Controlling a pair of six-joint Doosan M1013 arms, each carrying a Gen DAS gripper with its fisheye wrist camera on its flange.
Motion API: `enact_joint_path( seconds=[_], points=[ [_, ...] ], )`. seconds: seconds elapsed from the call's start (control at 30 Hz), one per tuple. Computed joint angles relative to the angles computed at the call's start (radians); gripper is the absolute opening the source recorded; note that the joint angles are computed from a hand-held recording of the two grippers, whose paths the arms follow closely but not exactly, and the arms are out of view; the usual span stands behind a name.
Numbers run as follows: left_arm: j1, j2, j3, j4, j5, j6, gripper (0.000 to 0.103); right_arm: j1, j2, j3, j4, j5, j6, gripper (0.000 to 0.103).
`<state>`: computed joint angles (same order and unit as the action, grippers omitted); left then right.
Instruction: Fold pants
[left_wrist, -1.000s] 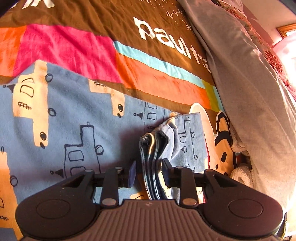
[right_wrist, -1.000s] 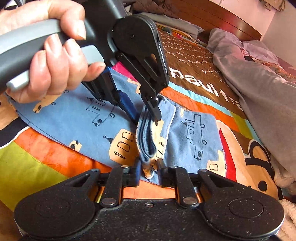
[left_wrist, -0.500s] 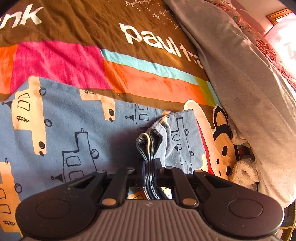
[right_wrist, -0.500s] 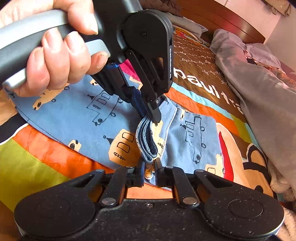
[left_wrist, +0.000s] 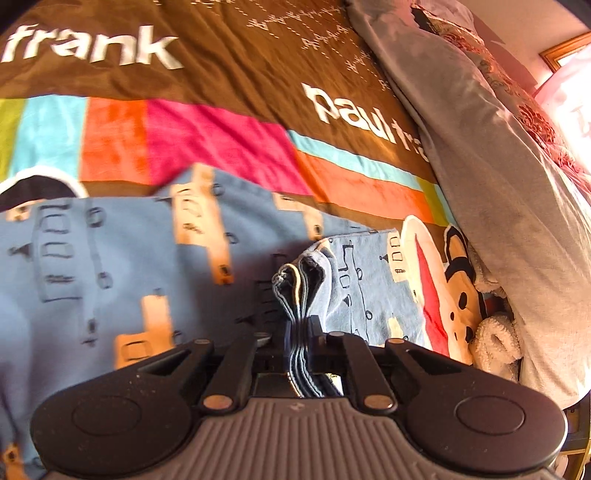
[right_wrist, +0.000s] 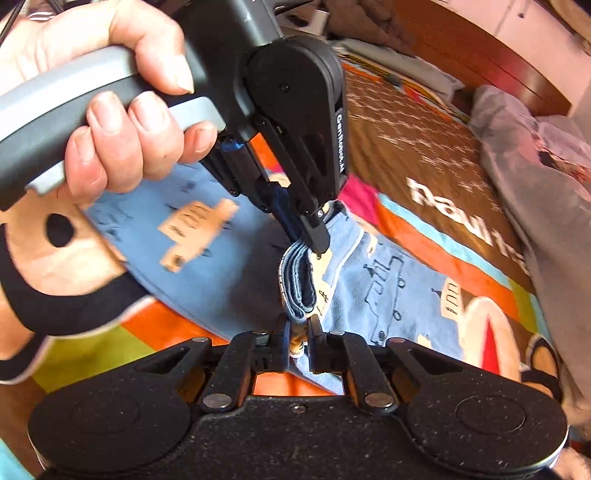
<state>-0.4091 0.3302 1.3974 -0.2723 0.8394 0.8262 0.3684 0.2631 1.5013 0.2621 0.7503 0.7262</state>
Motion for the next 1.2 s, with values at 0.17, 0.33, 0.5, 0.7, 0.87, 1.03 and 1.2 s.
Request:
enact_joint_path(
  seconds=[0.17, 0.33, 0.5, 0.7, 0.87, 1.03, 1.2],
  points=[
    [0.011, -0.021, 0.038, -0.002, 0.009, 0.006, 0.008, 0.019, 0.005, -0.006, 0.024, 0.04, -0.044, 0.009],
    [0.015, -0.021, 0.067, -0.014, -0.016, 0.013, 0.009, 0.03, 0.021, -0.007, 0.006, 0.056, -0.039, 0.009],
    [0.019, -0.032, 0.105, -0.045, -0.065, 0.005, 0.009, 0.032, 0.025, 0.008, 0.009, 0.04, -0.031, 0.009],
    [0.01, -0.058, 0.081, 0.04, -0.024, -0.026, 0.012, 0.014, 0.014, -0.009, 0.035, 0.048, -0.018, 0.033],
    [0.006, -0.092, 0.084, 0.081, -0.093, -0.053, 0.012, -0.022, 0.023, -0.066, 0.022, 0.085, 0.031, 0.058],
    [0.008, -0.071, 0.08, -0.033, -0.21, 0.046, 0.012, -0.065, 0.067, -0.13, 0.015, 0.079, 0.059, 0.062],
    [-0.005, -0.001, 0.069, -0.002, -0.164, -0.061, 0.012, -0.112, 0.172, -0.219, 0.118, 0.188, -0.007, 0.036]
  ],
)
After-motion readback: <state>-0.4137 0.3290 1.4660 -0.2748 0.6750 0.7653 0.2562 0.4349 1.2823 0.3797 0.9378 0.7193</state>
